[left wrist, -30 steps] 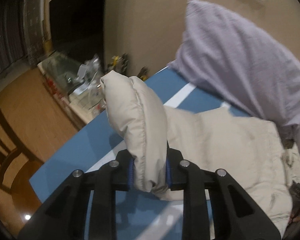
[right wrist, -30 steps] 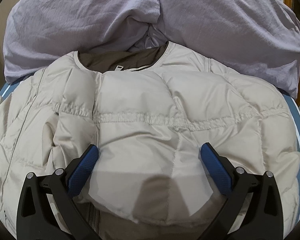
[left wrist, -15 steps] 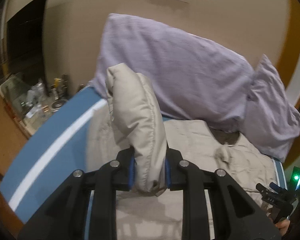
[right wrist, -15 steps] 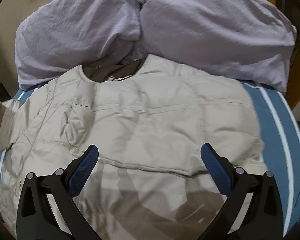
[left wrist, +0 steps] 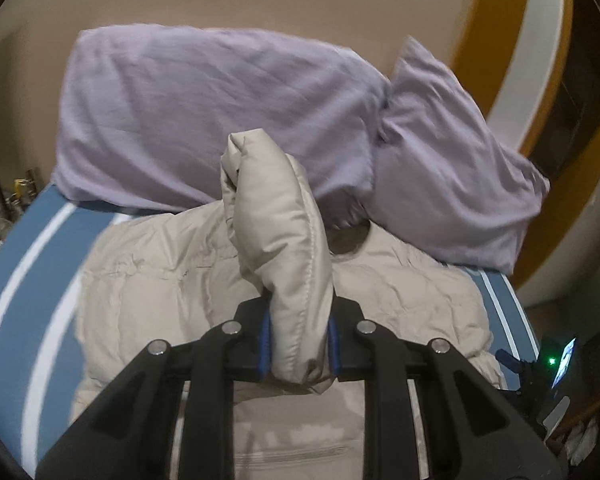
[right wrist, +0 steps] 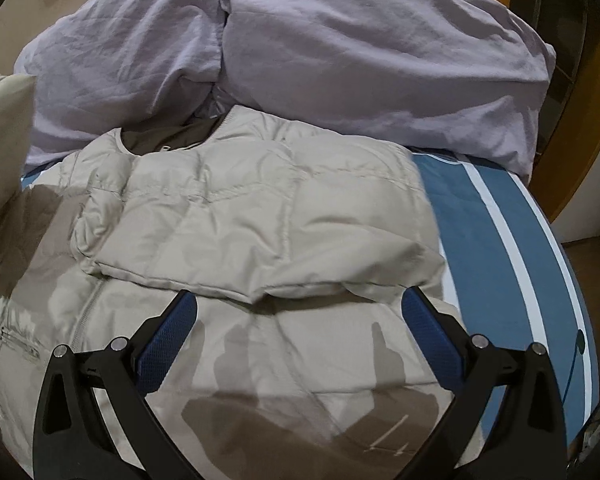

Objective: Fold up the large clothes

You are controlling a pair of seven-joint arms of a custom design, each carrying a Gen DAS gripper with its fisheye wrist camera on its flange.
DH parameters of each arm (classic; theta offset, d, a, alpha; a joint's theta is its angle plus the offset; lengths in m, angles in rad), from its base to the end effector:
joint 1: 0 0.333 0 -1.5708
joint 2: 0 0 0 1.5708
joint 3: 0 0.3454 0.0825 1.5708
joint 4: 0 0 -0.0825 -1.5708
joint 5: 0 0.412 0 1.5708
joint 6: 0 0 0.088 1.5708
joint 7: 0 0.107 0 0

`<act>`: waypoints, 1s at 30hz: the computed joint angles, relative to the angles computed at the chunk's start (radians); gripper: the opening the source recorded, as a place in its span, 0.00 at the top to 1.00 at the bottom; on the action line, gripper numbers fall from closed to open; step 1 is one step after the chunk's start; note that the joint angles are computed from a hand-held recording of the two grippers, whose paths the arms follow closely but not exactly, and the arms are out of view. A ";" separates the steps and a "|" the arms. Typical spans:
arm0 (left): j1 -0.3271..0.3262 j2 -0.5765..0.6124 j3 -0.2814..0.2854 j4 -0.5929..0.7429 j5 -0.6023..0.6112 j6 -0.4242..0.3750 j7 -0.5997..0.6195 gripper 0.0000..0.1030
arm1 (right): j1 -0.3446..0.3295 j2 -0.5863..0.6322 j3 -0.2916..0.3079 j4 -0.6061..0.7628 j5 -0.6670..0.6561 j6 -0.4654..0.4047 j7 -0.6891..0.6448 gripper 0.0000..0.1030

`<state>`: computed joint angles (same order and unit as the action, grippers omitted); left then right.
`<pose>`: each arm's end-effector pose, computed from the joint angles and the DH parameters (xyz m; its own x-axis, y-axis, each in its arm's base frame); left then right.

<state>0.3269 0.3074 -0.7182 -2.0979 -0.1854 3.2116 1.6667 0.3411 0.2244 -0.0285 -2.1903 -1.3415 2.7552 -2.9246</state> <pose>0.6221 -0.2018 0.4181 -0.2842 -0.9236 0.2573 -0.6791 0.0045 -0.7340 0.5467 0.2191 0.3055 -0.2714 -0.9624 0.0043 -0.7194 0.2000 -0.6652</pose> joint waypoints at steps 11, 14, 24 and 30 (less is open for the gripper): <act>-0.405 0.096 0.354 0.114 0.064 -0.133 -0.088 0.79 | -0.026 -0.012 0.000 -0.038 -0.093 0.022 0.093 0.01; -0.420 0.103 0.364 0.118 0.067 -0.153 -0.077 0.71 | -0.031 -0.014 0.002 -0.044 -0.111 0.027 0.105 0.01; -0.646 0.063 0.623 0.094 0.175 -0.061 -0.178 0.49 | -0.048 -0.007 0.007 -0.046 -0.170 0.052 0.175 0.01; -0.908 0.135 0.938 0.152 0.334 -0.094 -0.399 0.49 | -0.059 -0.003 0.012 -0.044 -0.237 0.070 0.237 0.01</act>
<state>-0.5815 0.4425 0.2194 -1.9458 0.1482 3.1180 1.2679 0.2822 0.2213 -0.0170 -2.2347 -1.5783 2.8253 -2.6875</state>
